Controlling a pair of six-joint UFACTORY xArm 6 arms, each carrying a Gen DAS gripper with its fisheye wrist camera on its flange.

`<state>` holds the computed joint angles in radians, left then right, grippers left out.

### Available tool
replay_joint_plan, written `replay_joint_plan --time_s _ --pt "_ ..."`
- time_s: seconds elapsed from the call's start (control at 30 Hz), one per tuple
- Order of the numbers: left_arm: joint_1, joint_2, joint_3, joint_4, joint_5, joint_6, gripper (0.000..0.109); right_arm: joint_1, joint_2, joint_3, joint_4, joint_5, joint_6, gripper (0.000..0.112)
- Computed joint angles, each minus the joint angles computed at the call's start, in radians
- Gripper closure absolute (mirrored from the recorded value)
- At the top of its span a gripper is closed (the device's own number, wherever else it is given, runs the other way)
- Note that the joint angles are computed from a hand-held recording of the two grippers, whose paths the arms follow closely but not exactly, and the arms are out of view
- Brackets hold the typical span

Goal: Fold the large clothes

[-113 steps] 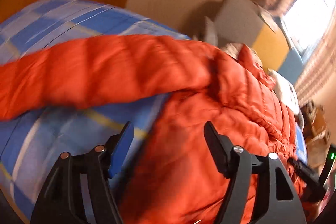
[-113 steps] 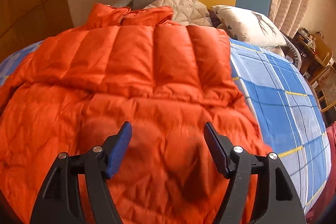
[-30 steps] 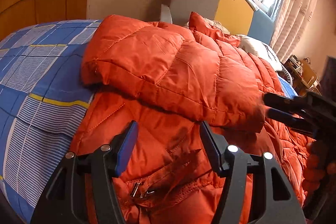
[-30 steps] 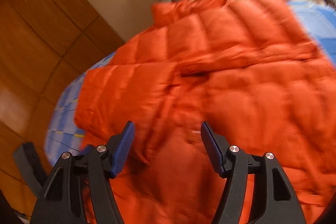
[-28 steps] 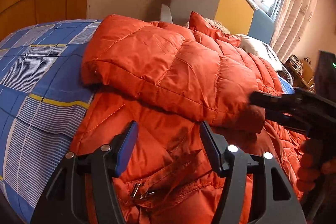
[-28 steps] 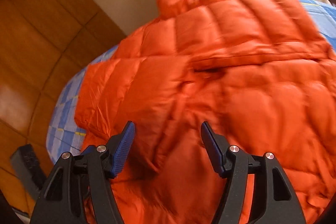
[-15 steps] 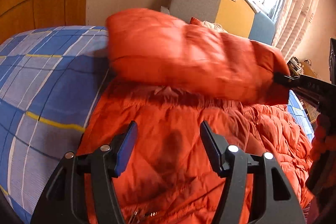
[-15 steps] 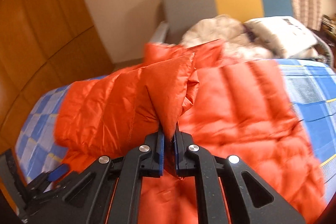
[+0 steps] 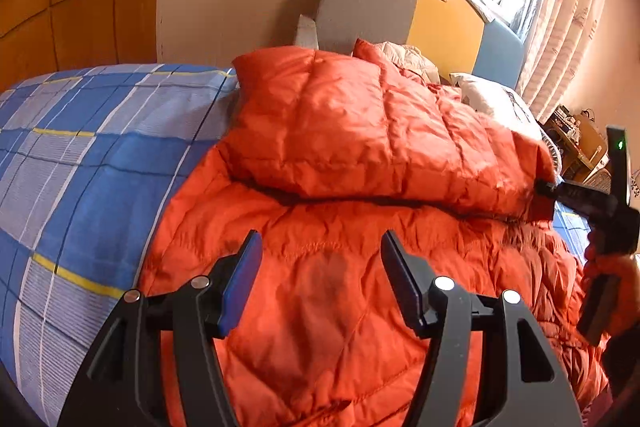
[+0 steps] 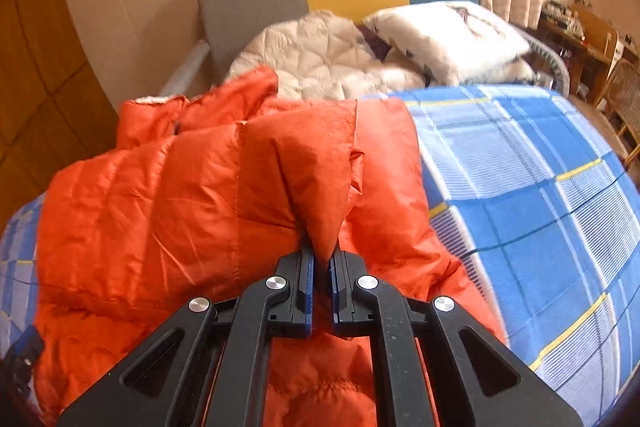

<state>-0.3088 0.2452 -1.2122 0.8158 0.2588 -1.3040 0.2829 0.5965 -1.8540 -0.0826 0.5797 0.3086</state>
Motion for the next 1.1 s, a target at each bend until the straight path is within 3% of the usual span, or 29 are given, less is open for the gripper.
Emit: replay_joint_plan --time_s 0.07,0.13,0.2,0.27,0.43,1.1 --pt "0.000 0.014 -0.031 0.008 0.010 0.011 0.047 -0.003 -0.001 0.006 0.008 -0.015 0.004 0.100" --pt "0.003 0.032 -0.066 0.005 0.021 0.026 0.046 -0.004 -0.029 0.046 -0.046 -0.042 0.060 0.066" --pt "0.005 0.052 -0.100 -0.003 0.033 0.042 0.046 -0.003 -0.068 0.104 -0.128 -0.097 0.117 0.052" --pt "0.008 0.074 -0.139 -0.008 0.042 0.056 0.045 0.003 -0.101 0.148 -0.228 -0.140 0.188 0.052" --pt "0.016 0.142 -0.240 -0.047 0.066 0.111 0.045 0.037 -0.068 0.098 -0.177 -0.135 0.106 0.052" --pt "0.039 0.452 -0.650 -0.311 0.179 0.408 0.046 0.060 0.386 -0.573 -0.135 0.178 -0.056 0.052"
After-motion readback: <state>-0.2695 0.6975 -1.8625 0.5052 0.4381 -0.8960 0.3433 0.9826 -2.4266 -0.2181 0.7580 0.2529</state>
